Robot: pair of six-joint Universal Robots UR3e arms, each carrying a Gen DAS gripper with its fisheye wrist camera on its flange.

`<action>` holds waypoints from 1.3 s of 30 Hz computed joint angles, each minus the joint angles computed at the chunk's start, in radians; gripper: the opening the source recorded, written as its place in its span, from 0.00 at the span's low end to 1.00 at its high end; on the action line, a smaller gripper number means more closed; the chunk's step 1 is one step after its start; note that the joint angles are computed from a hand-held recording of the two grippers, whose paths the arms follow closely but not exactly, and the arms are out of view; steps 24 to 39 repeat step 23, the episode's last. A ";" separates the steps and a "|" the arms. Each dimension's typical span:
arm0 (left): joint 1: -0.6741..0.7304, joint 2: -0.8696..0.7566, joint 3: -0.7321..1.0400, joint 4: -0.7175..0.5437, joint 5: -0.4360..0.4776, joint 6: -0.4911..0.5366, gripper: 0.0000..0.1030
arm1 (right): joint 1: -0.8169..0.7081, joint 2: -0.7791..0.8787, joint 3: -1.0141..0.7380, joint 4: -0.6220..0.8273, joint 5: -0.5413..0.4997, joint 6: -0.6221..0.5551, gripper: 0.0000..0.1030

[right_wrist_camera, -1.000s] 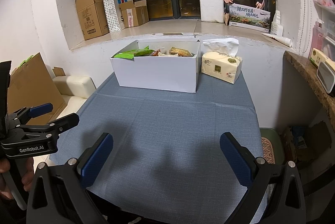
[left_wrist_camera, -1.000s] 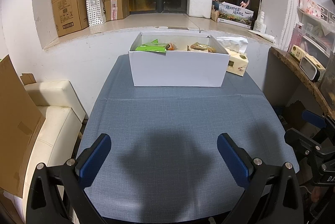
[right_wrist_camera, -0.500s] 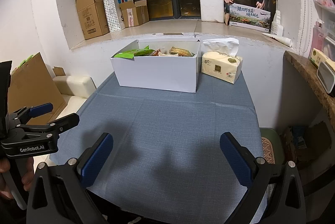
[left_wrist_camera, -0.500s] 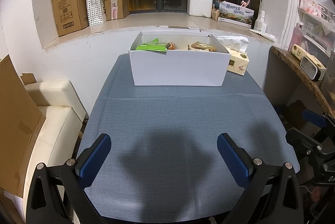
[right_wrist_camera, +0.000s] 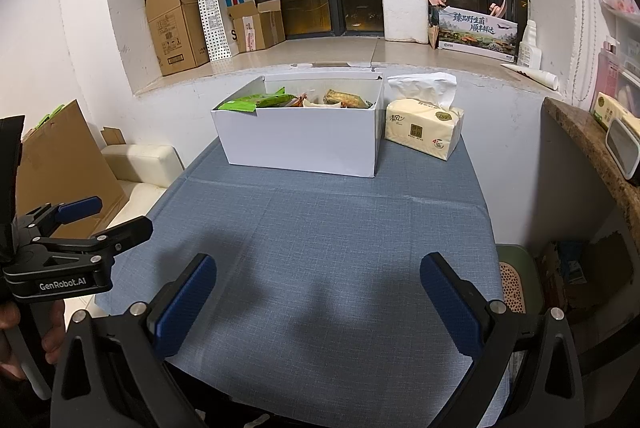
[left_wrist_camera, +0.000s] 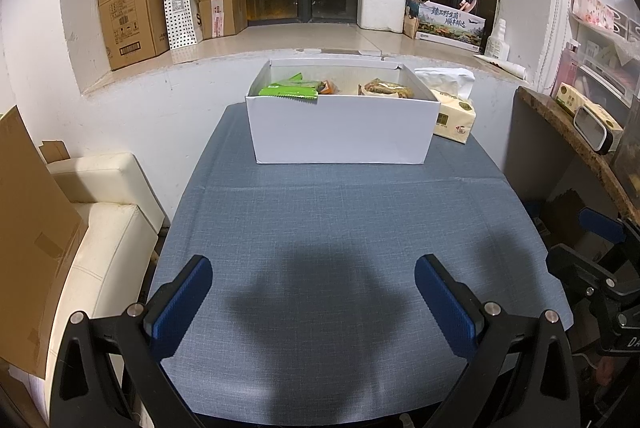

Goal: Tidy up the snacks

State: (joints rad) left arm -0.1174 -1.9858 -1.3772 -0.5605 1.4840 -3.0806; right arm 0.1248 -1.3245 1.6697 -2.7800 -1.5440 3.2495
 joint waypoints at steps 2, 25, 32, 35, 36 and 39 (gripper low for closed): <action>0.000 -0.001 0.001 0.001 0.001 0.000 1.00 | -0.002 0.000 -0.001 0.001 0.002 -0.001 1.00; 0.000 0.007 -0.012 0.012 0.003 0.006 1.00 | -0.008 -0.003 0.002 0.004 0.007 -0.009 1.00; 0.000 0.007 -0.012 0.012 0.003 0.006 1.00 | -0.008 -0.003 0.002 0.004 0.007 -0.009 1.00; 0.000 0.007 -0.012 0.012 0.003 0.006 1.00 | -0.008 -0.003 0.002 0.004 0.007 -0.009 1.00; 0.000 0.007 -0.012 0.012 0.003 0.006 1.00 | -0.008 -0.003 0.002 0.004 0.007 -0.009 1.00; 0.000 0.007 -0.012 0.012 0.003 0.006 1.00 | -0.008 -0.003 0.002 0.004 0.007 -0.009 1.00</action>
